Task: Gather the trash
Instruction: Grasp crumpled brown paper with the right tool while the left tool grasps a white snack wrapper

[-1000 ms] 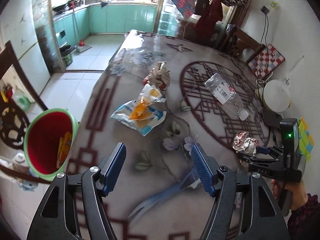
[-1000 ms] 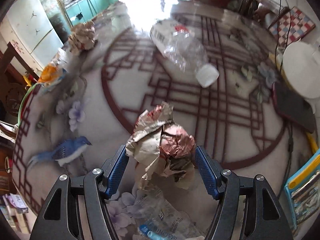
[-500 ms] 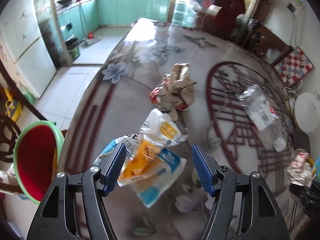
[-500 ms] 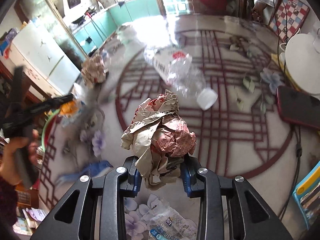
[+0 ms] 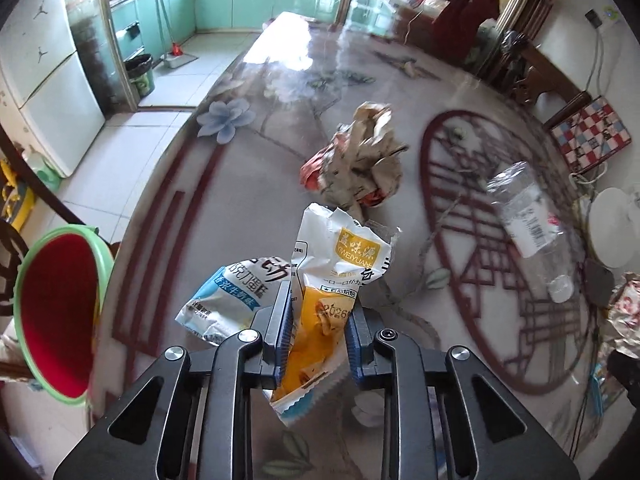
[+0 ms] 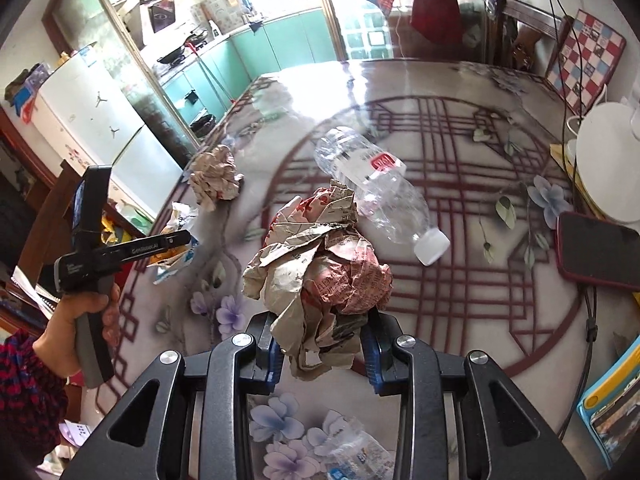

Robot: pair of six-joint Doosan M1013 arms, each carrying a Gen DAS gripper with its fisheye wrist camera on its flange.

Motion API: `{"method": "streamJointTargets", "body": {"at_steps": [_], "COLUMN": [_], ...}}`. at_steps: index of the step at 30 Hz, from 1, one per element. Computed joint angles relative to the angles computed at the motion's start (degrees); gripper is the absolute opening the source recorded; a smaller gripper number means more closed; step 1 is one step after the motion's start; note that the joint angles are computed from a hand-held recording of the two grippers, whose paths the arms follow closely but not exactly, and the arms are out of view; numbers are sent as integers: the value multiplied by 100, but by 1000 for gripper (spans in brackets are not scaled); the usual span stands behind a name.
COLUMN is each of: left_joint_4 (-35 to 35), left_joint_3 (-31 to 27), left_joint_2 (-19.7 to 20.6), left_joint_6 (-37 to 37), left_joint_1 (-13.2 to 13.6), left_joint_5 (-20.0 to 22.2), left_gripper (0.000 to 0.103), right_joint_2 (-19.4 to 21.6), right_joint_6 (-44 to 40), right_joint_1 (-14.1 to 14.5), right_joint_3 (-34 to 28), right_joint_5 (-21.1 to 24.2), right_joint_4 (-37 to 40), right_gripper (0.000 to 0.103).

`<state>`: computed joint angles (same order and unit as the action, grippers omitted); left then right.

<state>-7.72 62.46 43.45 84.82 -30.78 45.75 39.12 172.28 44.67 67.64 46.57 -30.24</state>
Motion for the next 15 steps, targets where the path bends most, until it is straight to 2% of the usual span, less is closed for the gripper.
{"method": "streamJointTargets", "body": {"at_steps": [6, 10, 15], "left_joint_4": [-509, -566, -87], "left_joint_3": [581, 848, 1110], "left_joint_2": [-516, -754, -989], "left_joint_6": [596, 400, 49], "left_joint_1": [3, 33, 23], "left_joint_5": [-502, -660, -801], "left_gripper": [22, 22, 22], "right_joint_2": [50, 86, 154], "right_joint_6": [-39, -34, -137], "right_joint_1": [34, 56, 74], "right_joint_3": [-164, -268, -416], "right_joint_5": [-14, 6, 95], "right_joint_4": [-95, -148, -135], "right_gripper": [30, 30, 30]}}
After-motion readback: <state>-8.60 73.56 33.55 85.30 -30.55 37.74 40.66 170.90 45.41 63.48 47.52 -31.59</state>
